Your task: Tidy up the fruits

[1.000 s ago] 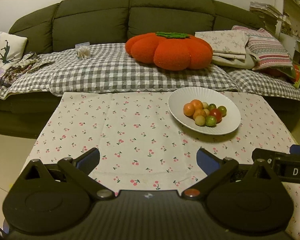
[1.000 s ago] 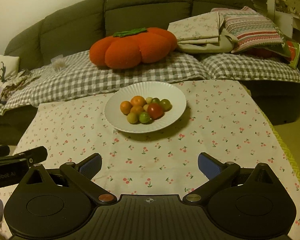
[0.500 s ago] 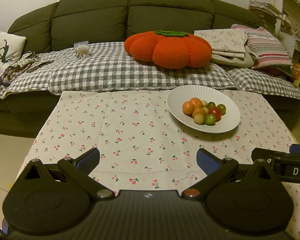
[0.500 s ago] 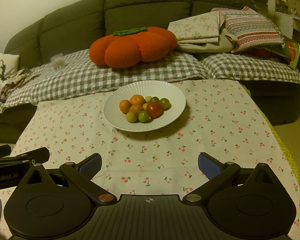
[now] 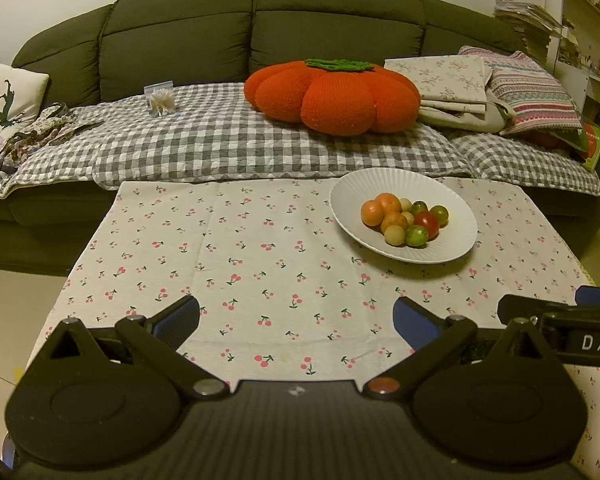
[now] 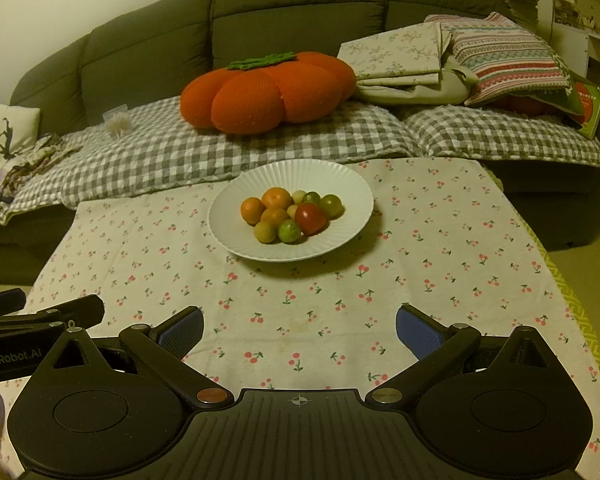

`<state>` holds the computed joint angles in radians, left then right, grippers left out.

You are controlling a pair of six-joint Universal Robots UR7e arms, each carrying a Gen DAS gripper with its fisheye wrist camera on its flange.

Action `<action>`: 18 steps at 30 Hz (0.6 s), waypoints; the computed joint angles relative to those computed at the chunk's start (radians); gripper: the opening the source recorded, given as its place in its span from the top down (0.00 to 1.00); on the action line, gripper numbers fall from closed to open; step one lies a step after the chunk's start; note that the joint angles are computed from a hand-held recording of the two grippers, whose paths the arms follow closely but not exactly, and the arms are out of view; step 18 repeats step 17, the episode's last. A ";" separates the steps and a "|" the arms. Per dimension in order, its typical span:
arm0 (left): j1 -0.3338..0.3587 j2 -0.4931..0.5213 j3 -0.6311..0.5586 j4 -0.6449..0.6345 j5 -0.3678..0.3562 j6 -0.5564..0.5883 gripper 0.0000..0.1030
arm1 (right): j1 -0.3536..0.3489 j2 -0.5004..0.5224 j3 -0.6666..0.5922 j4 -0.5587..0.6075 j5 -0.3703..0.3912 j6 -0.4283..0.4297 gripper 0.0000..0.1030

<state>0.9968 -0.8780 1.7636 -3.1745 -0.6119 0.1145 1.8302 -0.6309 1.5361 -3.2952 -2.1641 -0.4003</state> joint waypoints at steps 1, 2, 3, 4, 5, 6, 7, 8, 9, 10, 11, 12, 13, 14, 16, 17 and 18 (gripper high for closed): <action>0.000 0.000 0.000 0.000 0.000 0.000 0.01 | 0.000 0.000 0.000 0.000 0.000 0.000 0.00; 0.000 0.000 0.000 -0.001 -0.001 0.000 0.01 | 0.000 0.001 0.000 0.000 0.000 -0.001 0.00; 0.000 0.000 0.000 -0.001 -0.001 0.000 0.01 | 0.000 0.001 0.000 0.000 0.000 -0.001 0.00; 0.000 0.001 0.000 -0.003 -0.001 0.001 0.01 | 0.000 0.001 0.000 0.000 0.000 -0.001 0.00; -0.001 0.002 0.000 -0.004 -0.002 0.001 0.01 | 0.000 0.001 0.000 0.001 0.000 -0.001 0.00; -0.001 0.003 0.001 -0.008 -0.005 0.004 0.01 | 0.000 0.001 0.000 0.001 0.000 -0.001 0.00; -0.001 0.002 0.002 -0.011 -0.006 0.006 0.01 | 0.000 0.001 0.000 0.001 0.000 -0.001 0.00; -0.002 0.004 0.002 -0.016 -0.007 0.008 0.01 | 0.000 0.002 0.000 0.000 0.000 -0.001 0.00; -0.001 0.002 0.003 -0.017 -0.007 0.010 0.01 | 0.001 0.002 0.000 -0.001 0.000 -0.002 0.00; -0.001 0.003 0.003 -0.017 -0.007 0.009 0.01 | 0.001 0.002 0.000 -0.001 0.000 -0.002 0.00; -0.001 0.002 0.002 -0.016 -0.009 0.009 0.01 | 0.001 0.002 0.000 -0.002 -0.001 -0.002 0.00; 0.000 0.001 0.002 -0.014 -0.010 0.007 0.01 | 0.001 0.002 0.000 -0.002 -0.001 -0.002 0.00; 0.000 0.000 0.002 -0.012 -0.012 0.006 0.01 | 0.001 0.002 0.000 -0.002 -0.001 -0.002 0.00; 0.001 -0.001 0.002 -0.011 -0.013 0.005 0.01 | 0.001 0.002 0.000 -0.001 -0.002 -0.001 0.00; 0.001 -0.001 0.002 -0.010 -0.013 0.006 0.01 | 0.001 0.002 0.000 -0.001 -0.001 -0.001 0.00; 0.000 -0.001 0.002 -0.010 -0.014 0.006 0.01 | 0.001 0.002 0.000 -0.001 -0.001 -0.001 0.00; 0.000 -0.001 0.002 -0.010 -0.014 0.006 0.01 | 0.001 0.002 0.000 -0.001 -0.001 -0.001 0.00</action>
